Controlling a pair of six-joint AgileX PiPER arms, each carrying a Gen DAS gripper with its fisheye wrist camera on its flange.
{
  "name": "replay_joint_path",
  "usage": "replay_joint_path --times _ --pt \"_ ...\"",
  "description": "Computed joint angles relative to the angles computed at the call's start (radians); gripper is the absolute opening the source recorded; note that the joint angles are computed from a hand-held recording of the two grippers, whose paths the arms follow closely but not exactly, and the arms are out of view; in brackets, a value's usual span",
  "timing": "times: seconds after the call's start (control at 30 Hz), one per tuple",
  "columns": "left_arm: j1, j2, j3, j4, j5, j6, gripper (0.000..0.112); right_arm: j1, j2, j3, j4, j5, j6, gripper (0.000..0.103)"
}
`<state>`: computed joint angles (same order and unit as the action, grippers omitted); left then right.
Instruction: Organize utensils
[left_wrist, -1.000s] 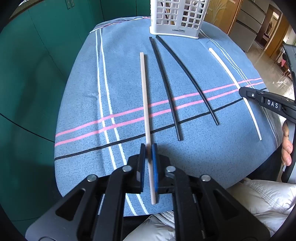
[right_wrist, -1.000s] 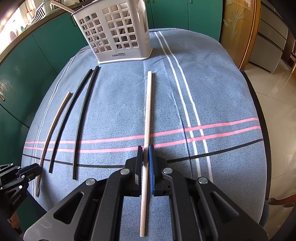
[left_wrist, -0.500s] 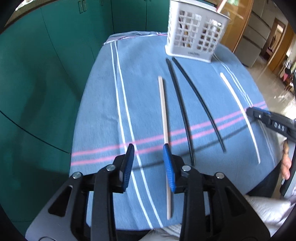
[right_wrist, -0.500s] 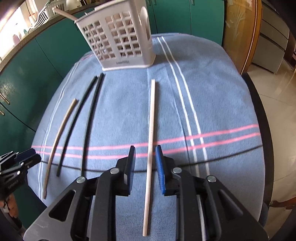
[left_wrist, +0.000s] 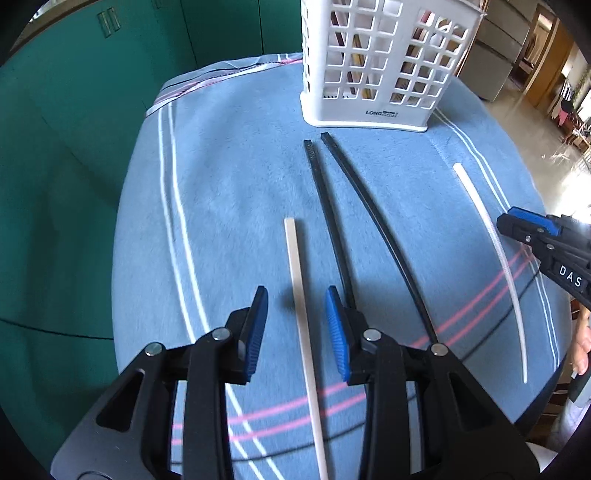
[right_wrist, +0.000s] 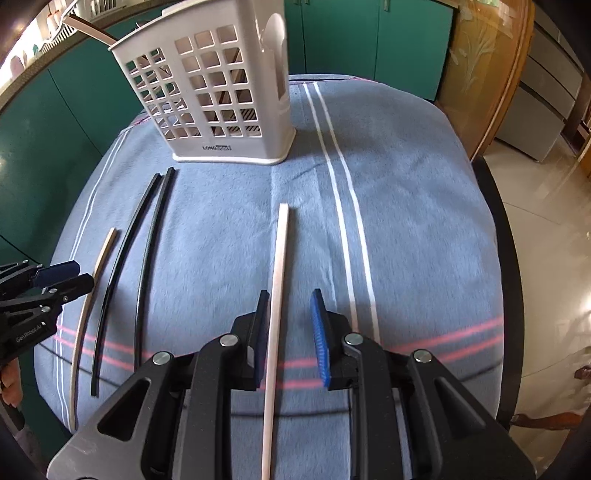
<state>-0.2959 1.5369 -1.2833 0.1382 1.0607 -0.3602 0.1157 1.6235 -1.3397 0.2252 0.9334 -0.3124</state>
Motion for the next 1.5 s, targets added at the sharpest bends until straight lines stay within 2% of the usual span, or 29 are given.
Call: replay_joint_path --times 0.1,0.17,0.27,0.4,0.53,0.57,0.63,0.67,0.7,0.83,1.07,1.33,1.5 --pt "0.011 0.038 -0.021 0.000 0.009 -0.005 0.032 0.033 0.058 -0.062 -0.041 0.024 0.036 0.022" --pt "0.014 0.049 -0.036 0.000 0.016 -0.003 0.032 0.075 0.082 -0.083 -0.134 0.022 0.112 0.022" --pt "0.012 0.057 -0.046 0.005 0.022 -0.006 0.033 0.096 0.106 -0.107 -0.161 0.033 0.132 0.023" --pt "0.013 0.078 -0.072 0.008 0.041 -0.001 0.044 0.114 0.140 -0.151 -0.187 0.043 0.162 0.028" --pt "0.021 0.098 -0.094 0.000 0.053 0.009 0.044 0.125 0.175 -0.202 -0.205 0.066 0.167 0.031" --pt "0.021 0.098 -0.096 -0.006 0.053 0.013 0.040 0.128 0.183 -0.216 -0.207 0.075 0.167 0.031" --pt "0.023 0.100 -0.097 -0.015 0.044 0.028 0.023 0.121 0.198 -0.237 -0.192 0.092 0.144 0.025" --pt "0.020 0.099 -0.097 -0.020 0.044 0.032 0.011 0.114 0.204 -0.247 -0.162 0.104 0.117 0.015" --pt "0.023 0.096 -0.093 -0.035 0.040 0.038 0.006 0.115 0.214 -0.267 -0.150 0.116 0.108 0.008" --pt "0.012 0.078 -0.076 -0.046 0.020 0.010 0.006 0.113 0.209 -0.263 -0.124 0.120 0.087 0.007" --pt "-0.053 -0.027 -0.088 0.035 0.035 -0.079 0.006 0.076 0.091 -0.228 -0.034 0.104 0.038 0.006" --pt "-0.155 -0.168 -0.172 0.160 0.084 -0.168 0.006 -0.031 -0.121 -0.239 0.181 0.159 -0.105 0.007" --pt "-0.187 -0.225 -0.227 0.205 0.096 -0.200 0.006 -0.108 -0.191 -0.272 0.292 0.202 -0.174 0.007"
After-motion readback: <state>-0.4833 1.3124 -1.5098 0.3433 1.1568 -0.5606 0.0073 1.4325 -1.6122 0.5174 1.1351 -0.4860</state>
